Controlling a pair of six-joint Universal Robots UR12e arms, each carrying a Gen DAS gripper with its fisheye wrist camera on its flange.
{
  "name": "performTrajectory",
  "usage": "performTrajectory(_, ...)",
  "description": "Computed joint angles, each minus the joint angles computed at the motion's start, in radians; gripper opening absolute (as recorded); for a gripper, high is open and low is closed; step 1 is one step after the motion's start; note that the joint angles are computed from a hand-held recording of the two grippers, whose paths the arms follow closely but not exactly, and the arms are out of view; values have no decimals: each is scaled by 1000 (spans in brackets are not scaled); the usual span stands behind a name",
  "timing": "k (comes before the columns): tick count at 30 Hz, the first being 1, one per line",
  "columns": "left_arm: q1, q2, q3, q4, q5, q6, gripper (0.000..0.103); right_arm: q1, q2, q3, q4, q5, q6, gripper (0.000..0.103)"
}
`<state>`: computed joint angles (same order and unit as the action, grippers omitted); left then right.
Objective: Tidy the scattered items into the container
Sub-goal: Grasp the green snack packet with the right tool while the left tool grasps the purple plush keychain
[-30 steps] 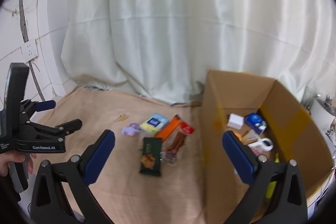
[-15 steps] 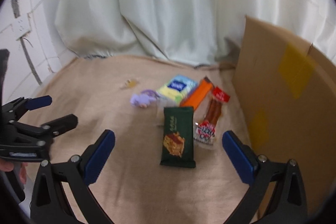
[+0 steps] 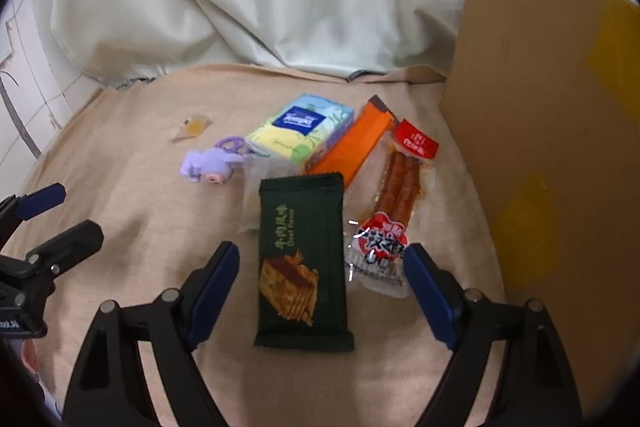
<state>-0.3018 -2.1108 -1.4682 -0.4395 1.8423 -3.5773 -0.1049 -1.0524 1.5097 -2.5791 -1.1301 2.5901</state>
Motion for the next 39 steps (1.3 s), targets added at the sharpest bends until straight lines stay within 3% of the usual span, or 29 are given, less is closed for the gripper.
performTrajectory(4,3,-1,-3,-4,-7,-9,103,3,7,-11,23,-15,0,78)
performTrajectory(10,2,-6,4,-14,10,0,103,8,10,-13,14,-35,-7,78)
performTrajectory(11,1,-7,5,-16,16,1,103,8,10,-10,4,-37,-5,72)
performTrajectory(13,2,-8,4,-10,8,-2,103,9,11,-7,-16,-42,-5,44)
performTrajectory(16,1,-12,10,-10,5,-5,103,-2,10,-22,47,-2,-6,44)
performTrajectory(22,-1,-45,77,-43,8,-7,103,-23,-16,1,14,46,3,44)
performTrajectory(30,-13,-129,229,-159,68,86,103,-40,-33,11,24,78,-13,45)
performTrajectory(36,-9,-175,308,-252,41,52,103,-43,-27,6,24,87,-11,45)
performTrajectory(39,-15,-197,349,-317,85,54,103,-43,-24,3,29,91,-11,45)
